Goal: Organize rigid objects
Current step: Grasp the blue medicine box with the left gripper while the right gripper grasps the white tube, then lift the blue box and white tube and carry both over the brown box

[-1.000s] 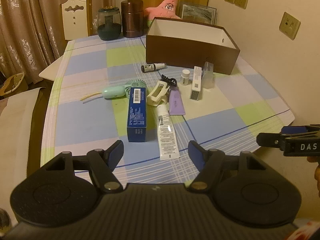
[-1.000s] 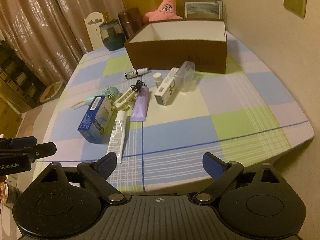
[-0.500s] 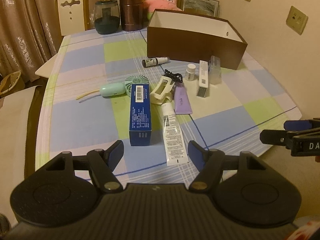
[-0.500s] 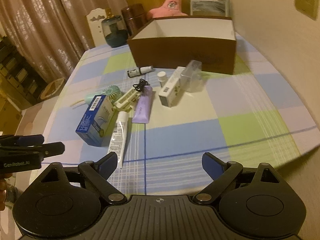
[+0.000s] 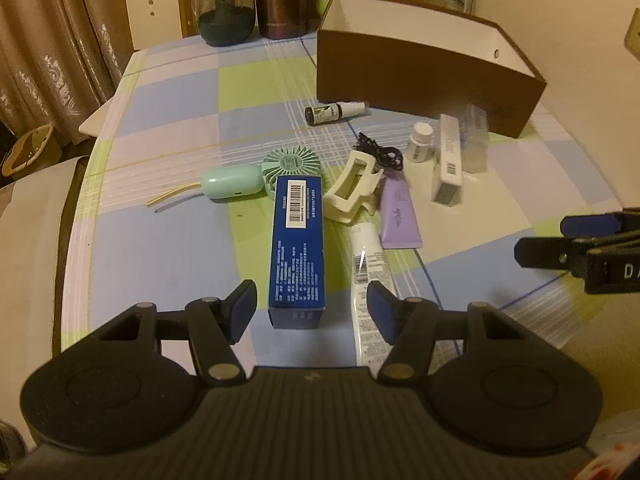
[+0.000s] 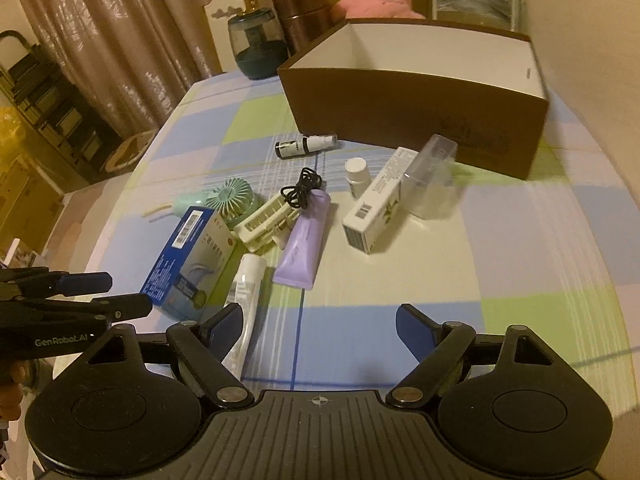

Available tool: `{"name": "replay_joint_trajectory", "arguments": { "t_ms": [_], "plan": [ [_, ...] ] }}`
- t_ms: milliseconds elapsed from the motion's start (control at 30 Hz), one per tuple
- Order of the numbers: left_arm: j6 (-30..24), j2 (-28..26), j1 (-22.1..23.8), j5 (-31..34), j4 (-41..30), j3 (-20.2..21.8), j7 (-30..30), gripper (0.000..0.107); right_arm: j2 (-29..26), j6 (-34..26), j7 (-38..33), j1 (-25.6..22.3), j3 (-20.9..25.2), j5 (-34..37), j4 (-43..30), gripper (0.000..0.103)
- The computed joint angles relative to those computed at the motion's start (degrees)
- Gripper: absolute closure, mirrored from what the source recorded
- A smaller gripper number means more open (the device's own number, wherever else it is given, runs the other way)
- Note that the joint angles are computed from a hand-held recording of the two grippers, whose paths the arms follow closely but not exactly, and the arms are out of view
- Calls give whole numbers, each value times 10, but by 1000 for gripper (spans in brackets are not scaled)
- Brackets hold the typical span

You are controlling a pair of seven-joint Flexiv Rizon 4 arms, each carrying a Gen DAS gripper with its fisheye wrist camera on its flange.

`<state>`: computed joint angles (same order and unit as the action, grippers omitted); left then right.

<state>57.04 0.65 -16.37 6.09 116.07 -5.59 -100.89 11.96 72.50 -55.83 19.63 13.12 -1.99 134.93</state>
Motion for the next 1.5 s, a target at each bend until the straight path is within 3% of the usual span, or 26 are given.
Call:
{"name": "replay_joint_trajectory", "arguments": {
  "t_ms": [133,267,467,733,867,967,1167,1500],
  "plan": [
    [-14,-20,3,7,-17,0,-7,49,-20,-5,-28,8,-13,27,-16,20],
    [-19,-38,5,-6,-29,3,22,50,-31,-5,-10,1,-5,20,-22,20],
    [-16,-69,12,-45,-46,6,106,50,-40,7,136,-31,19,-84,-11,20],
    [-5,-108,16,-88,-63,5,200,51,-46,-9,293,-37,28,-193,-3,20],
    [1,-122,17,-114,-65,2,234,64,-50,-18,340,-32,29,-231,-1,20],
    [11,-127,14,-112,-65,5,244,68,-55,-19,366,-27,28,-254,-1,20],
    [34,-116,19,-128,-43,10,262,71,-85,-15,367,-6,22,-266,-16,30],
    [43,-89,38,-96,-17,36,215,71,-173,-7,310,40,6,-256,-67,49]
  ]
}}
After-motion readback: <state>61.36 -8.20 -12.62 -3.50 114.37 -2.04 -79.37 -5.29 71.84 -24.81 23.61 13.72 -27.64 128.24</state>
